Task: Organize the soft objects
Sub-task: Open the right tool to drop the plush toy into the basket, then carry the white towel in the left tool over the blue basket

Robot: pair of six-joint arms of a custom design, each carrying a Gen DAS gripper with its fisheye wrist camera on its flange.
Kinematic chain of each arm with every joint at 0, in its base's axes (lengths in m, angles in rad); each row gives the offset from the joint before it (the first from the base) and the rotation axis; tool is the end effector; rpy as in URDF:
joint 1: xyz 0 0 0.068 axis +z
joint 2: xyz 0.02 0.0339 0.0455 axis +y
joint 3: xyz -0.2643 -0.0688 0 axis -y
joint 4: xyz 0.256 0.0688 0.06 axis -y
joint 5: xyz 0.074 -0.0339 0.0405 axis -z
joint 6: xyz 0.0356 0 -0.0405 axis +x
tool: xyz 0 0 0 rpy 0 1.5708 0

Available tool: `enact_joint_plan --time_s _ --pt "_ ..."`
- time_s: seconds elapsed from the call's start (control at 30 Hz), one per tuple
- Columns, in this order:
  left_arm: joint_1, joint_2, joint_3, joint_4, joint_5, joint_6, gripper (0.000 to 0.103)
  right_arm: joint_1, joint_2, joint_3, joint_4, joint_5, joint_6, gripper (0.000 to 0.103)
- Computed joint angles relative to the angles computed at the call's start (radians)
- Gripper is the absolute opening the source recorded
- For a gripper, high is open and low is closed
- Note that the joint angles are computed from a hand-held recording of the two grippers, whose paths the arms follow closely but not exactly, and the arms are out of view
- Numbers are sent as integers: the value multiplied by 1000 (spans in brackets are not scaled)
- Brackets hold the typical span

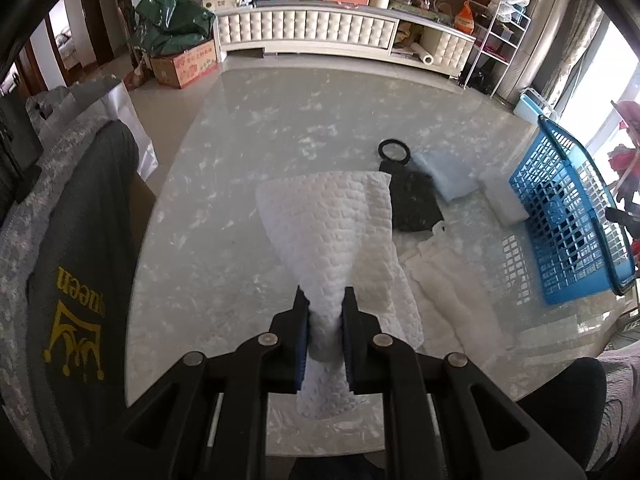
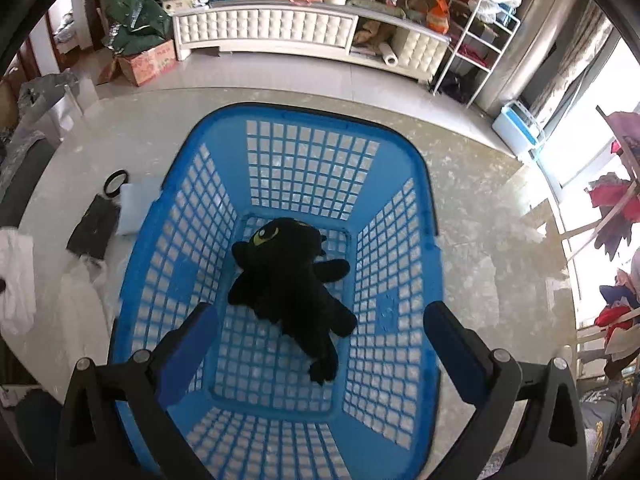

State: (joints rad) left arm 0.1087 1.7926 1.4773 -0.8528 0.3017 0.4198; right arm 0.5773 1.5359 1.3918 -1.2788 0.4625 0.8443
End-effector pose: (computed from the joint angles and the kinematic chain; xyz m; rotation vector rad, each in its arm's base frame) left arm 0.3813 0.0310 0.2496 0.4947 2.6210 -0.2490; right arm 0.2503 0.1441 0.2956 0.4073 2.6779 -0.3524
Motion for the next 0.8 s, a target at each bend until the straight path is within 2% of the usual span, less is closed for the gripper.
enact_joint_plan --time_s 0.27,0.43,0.8 --pt "-40 -104 -16 -36 -13 -20 13 146 -126 -43 -94 29 137 103" --pt "-85 -169 -13 -74 -5 -37 13 198 -174 -62 -126 35 177 103" --pt "-274 -252 54 -141 -11 -104 13 252 -296 -126 -144 56 255 103"
